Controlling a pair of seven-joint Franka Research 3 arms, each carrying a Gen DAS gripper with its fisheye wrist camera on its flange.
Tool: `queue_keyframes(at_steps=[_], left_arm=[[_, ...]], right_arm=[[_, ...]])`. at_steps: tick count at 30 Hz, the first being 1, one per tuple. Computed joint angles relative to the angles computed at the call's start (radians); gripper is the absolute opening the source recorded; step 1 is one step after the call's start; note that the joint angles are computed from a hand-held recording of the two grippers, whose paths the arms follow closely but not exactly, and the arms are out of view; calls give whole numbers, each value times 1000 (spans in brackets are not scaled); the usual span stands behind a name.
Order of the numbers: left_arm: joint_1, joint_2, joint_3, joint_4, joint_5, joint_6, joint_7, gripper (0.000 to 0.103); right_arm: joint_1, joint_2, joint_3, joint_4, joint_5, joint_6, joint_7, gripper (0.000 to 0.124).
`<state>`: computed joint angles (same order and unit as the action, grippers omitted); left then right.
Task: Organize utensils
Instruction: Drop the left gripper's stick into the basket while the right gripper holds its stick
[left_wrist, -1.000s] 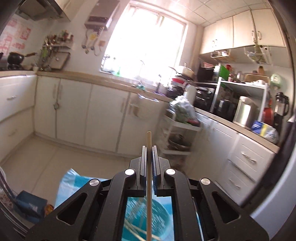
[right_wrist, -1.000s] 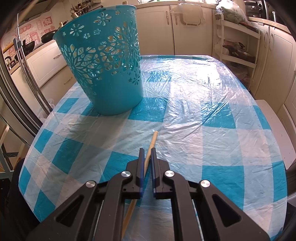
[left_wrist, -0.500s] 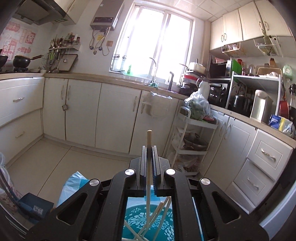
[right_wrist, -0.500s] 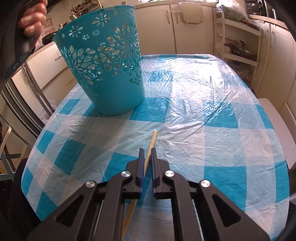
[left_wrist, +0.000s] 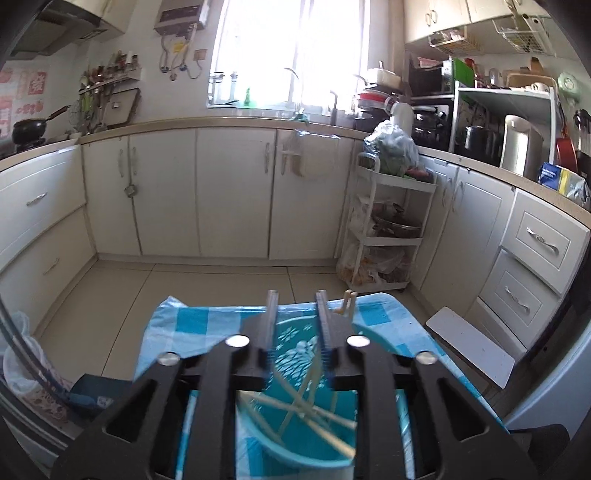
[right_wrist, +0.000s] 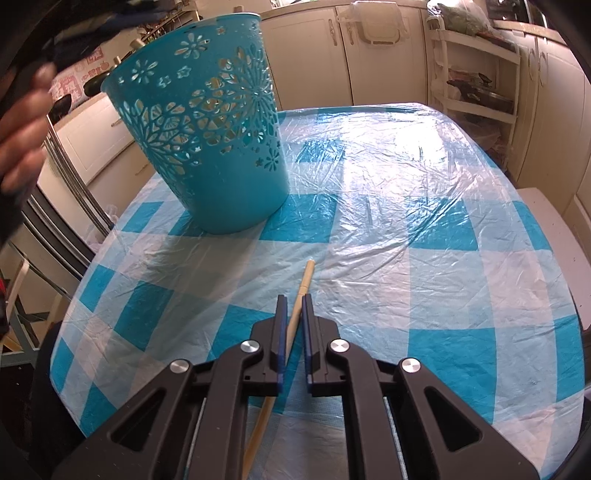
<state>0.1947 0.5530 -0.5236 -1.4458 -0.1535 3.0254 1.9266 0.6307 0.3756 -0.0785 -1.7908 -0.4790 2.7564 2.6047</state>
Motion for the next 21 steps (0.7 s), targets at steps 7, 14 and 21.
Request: queue_keyframes(at_steps=[7,14,21], left_arm=[[253,-141,-166,-280,-70,132,-28,58],[434,-178,-267,-426,-112,99,-43,62],[451,-192,-249,-503,-187,60,13,62]], right_arm=[[32,21,-7,60,-66,-114,-9,8],[-14,-23,28,3,-30,-43,21,5],[4,-114,-42,1,-178,161,196,5]])
